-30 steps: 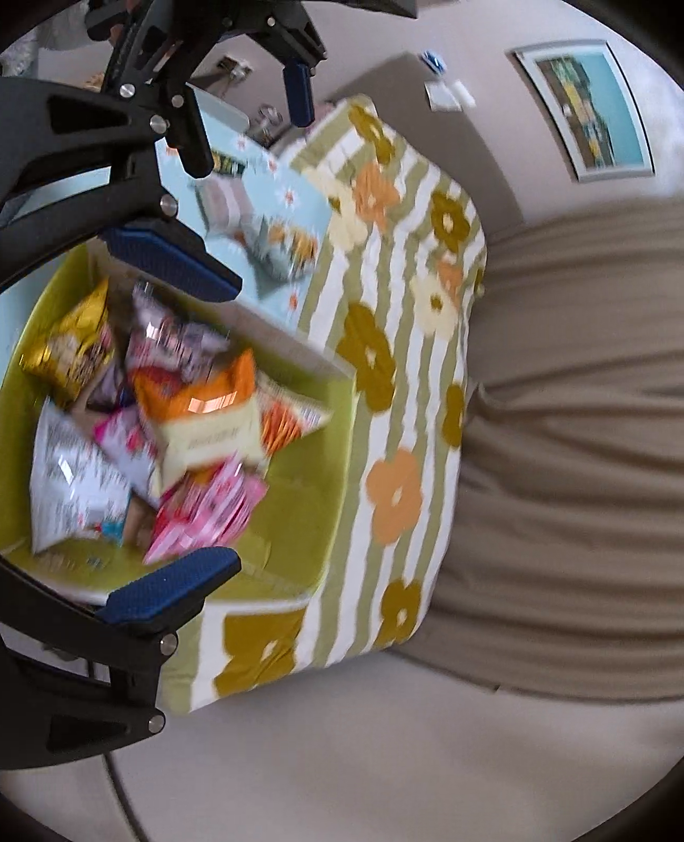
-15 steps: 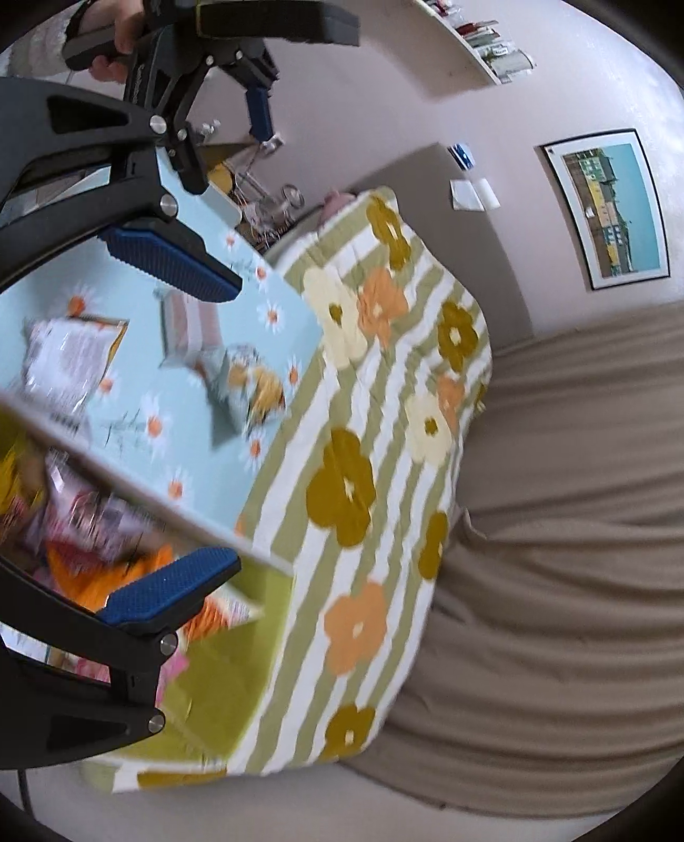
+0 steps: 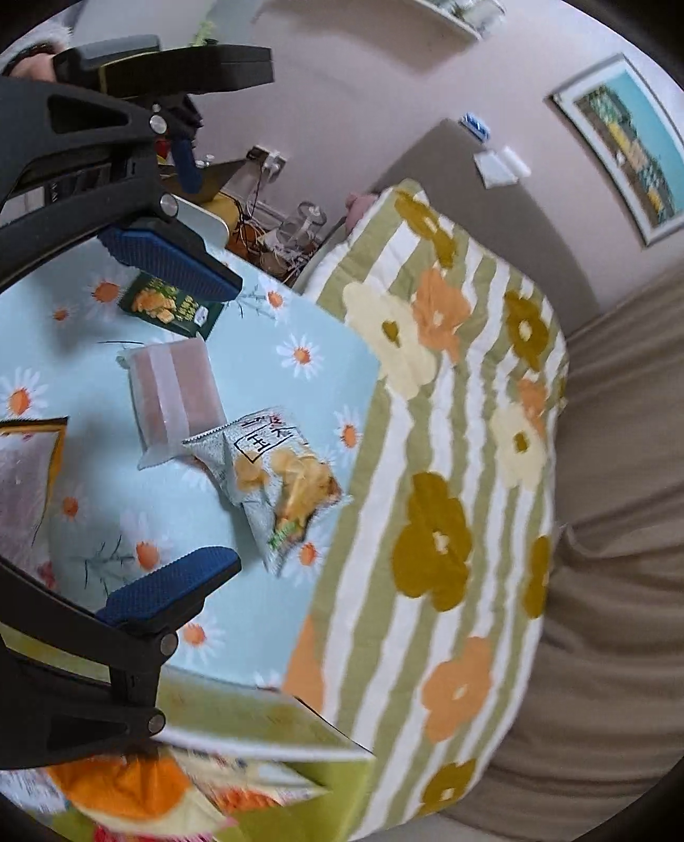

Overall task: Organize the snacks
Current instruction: 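Move both tools back over the remaining snacks on the table, then grasp the dark green cracker packet with the left tool while the right tool grasps the silver chips bag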

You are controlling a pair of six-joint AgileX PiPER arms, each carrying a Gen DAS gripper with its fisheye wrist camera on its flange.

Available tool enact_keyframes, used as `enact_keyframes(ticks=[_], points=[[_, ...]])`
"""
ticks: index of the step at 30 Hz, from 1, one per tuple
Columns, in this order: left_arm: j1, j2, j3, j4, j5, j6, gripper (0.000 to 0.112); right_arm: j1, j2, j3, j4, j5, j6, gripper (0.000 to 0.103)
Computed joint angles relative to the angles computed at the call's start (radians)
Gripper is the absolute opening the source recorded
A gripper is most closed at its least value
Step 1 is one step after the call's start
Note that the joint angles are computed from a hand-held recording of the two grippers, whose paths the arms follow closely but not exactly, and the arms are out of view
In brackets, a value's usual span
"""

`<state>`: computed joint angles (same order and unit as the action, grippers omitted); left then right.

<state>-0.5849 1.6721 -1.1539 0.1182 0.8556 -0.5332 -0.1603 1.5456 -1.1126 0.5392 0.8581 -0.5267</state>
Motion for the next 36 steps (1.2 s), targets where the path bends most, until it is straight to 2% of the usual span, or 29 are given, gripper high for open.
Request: enact_keyframes(ticks=[2,5,7,9,11,16,21,24,25,36], points=[[0.028,0.051,0.0,-0.038,-0.031,0.056,0.09,0.024,0.034,0.015,-0.019,-0.047,0.063,0.093],[0.053,0.121,-0.004,-0.092,-0.073,0.129,0.088,0.045,0.079,0.033,-0.035,-0.099,0.124,0.093],[0.055,0.157,-0.008,-0.099,-0.09,0.151,0.087,0.045,0.096,0.04,-0.036,-0.109,0.133,0.093],[0.055,0.18,-0.013,-0.107,-0.097,0.165,0.08,0.046,0.11,0.043,-0.043,-0.121,0.143,0.093],[0.062,0.203,-0.02,-0.124,-0.099,0.188,0.075,0.049,0.126,0.043,-0.052,-0.132,0.154,0.093],[0.052,0.226,-0.032,-0.099,-0.093,0.184,0.074,0.057,0.161,0.032,-0.058,-0.143,0.175,0.093],[0.023,0.253,-0.074,-0.051,-0.049,0.166,0.073,0.067,0.197,0.012,-0.045,-0.139,0.2,0.093],[0.02,0.247,-0.079,-0.043,-0.055,0.156,0.054,0.069,0.218,0.001,-0.031,-0.141,0.206,0.093],[0.021,0.245,-0.082,-0.041,-0.056,0.154,0.045,0.068,0.228,-0.005,-0.023,-0.142,0.203,0.093],[0.071,0.249,-0.097,-0.101,-0.061,0.217,0.041,0.065,0.308,-0.039,0.06,-0.19,0.169,0.093]])
